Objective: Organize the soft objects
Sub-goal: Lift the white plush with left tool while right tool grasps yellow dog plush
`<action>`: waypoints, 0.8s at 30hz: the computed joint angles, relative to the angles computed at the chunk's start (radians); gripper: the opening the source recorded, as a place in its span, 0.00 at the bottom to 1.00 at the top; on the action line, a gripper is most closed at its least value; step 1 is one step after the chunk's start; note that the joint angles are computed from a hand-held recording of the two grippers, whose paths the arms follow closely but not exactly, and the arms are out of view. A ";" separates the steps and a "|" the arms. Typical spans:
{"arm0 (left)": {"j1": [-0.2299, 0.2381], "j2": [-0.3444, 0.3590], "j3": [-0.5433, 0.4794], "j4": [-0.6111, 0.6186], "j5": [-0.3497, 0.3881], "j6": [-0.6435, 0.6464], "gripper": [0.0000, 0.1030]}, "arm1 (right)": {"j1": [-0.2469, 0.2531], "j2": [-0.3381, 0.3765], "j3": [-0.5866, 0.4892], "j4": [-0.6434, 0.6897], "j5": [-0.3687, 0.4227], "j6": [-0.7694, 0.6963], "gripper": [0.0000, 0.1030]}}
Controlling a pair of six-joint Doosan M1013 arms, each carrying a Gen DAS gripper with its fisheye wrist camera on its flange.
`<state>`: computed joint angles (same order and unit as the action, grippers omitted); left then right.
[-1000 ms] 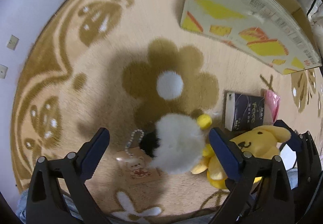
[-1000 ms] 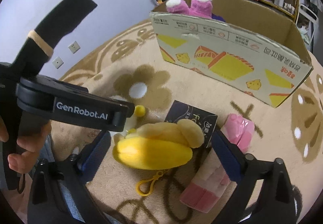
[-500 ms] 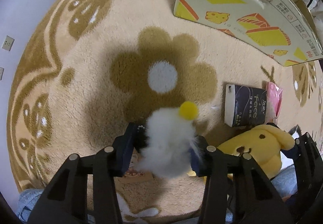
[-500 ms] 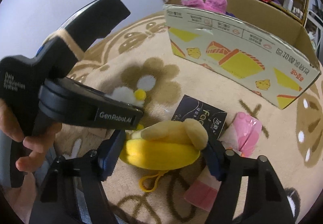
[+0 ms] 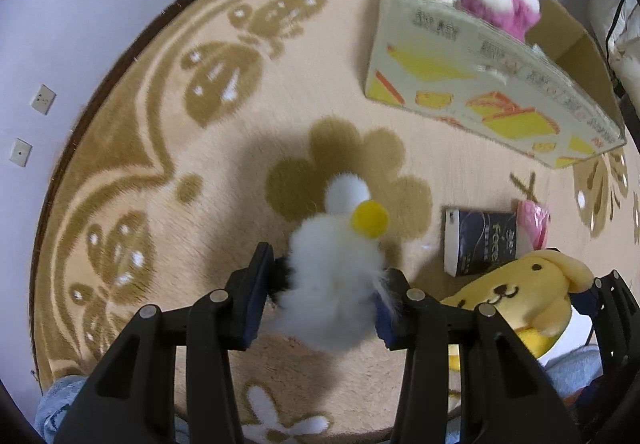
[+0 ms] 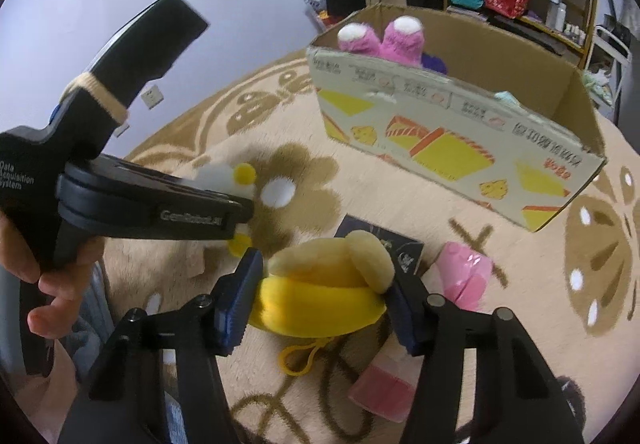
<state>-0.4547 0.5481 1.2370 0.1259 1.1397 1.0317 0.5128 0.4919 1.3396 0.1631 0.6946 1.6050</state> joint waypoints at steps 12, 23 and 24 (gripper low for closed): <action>-0.035 -0.054 0.032 0.190 -0.085 -0.105 0.42 | -0.011 -0.044 0.035 -0.031 -0.108 0.072 0.59; -0.056 -0.101 0.070 0.392 -0.229 -0.232 0.42 | -0.010 -0.074 0.055 -0.193 -0.229 0.242 0.59; -0.058 -0.105 0.073 0.406 -0.243 -0.243 0.42 | -0.012 -0.078 0.058 -0.204 -0.244 0.254 0.59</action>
